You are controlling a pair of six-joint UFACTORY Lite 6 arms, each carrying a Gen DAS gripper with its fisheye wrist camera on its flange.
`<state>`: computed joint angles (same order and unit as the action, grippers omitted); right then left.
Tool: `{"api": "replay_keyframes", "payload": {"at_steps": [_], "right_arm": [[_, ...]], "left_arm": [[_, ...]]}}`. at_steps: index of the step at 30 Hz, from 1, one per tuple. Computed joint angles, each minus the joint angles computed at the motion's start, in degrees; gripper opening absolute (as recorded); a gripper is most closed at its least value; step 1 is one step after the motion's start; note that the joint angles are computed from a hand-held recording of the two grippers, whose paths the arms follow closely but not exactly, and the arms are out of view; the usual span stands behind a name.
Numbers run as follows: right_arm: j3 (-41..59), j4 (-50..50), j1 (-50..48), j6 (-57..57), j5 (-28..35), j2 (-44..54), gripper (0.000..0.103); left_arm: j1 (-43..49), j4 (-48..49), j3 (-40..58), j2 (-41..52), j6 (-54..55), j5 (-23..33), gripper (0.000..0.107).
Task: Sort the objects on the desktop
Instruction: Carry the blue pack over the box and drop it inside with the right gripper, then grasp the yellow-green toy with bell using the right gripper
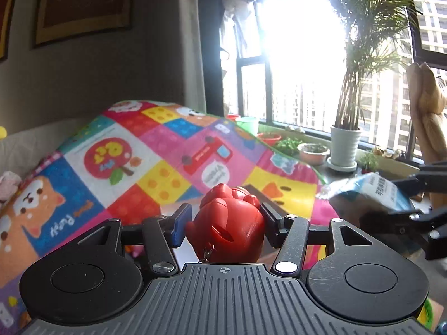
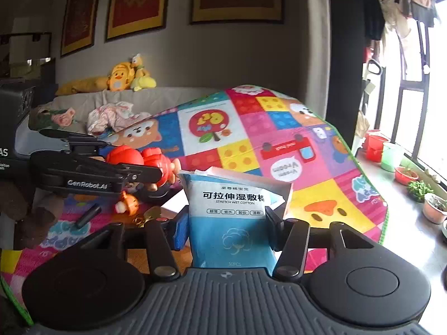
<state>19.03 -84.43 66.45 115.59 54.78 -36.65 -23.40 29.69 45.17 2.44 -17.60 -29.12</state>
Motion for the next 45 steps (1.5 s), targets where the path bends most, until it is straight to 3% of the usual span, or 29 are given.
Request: {"api": "replay_keyframes", "payload": {"at_steps": [2, 5, 9, 13, 16, 21, 28, 33, 36, 41, 45], "right_arm": [[-1.1, -2.0, -5.9, 0.6, -4.2, -1.9, 0.053], [-1.5, -6.0, -15.7, 2.3, -12.1, -2.0, 0.053], [0.2, -15.8, -28.2, 8.8, -21.1, 2.5, 0.053], [8.5, -37.3, -41.0, 28.9, -32.1, 15.5, 0.053], [18.3, -48.1, -44.3, 40.6, -32.5, 29.9, 0.053], [33.1, -47.2, -46.2, 40.3, -32.7, 48.3, 0.055], [28.9, -48.4, -46.4, 44.0, -33.6, 45.1, 0.059], [25.3, -40.2, -39.7, 35.4, -31.9, 40.5, 0.059], [27.7, -33.3, -29.3, 24.8, -25.9, 43.1, 0.059], [42.5, -24.4, -13.0, 3.2, -14.3, 60.9, 0.059], [60.2, -12.6, -11.6, -14.6, -17.3, 75.0, 0.04]], "left_arm": [[-2.2, -5.4, 9.8, 9.5, 2.9, 0.5, 0.061], [-2.0, -5.7, 20.0, 18.5, -0.3, 4.4, 0.082], [2.1, -3.2, 15.2, 18.0, -3.4, 1.1, 0.093], [5.4, -6.4, 5.3, 14.4, 3.6, -1.4, 0.094], [7.5, -6.3, -0.1, 12.4, 6.2, -3.4, 0.095], [11.6, -7.0, -8.3, 8.0, 11.3, -7.4, 0.097], [19.8, -1.9, -15.1, 6.0, 10.0, -9.8, 0.1], [24.6, -5.5, -18.0, 7.4, 15.4, -12.5, 0.1], [28.5, -4.3, -17.9, 8.1, 13.8, -11.8, 0.1], [36.8, 2.6, -18.1, 7.6, 9.0, -11.5, 0.1], [41.5, 9.0, -17.8, 7.9, 4.5, -11.6, 0.1]]}}
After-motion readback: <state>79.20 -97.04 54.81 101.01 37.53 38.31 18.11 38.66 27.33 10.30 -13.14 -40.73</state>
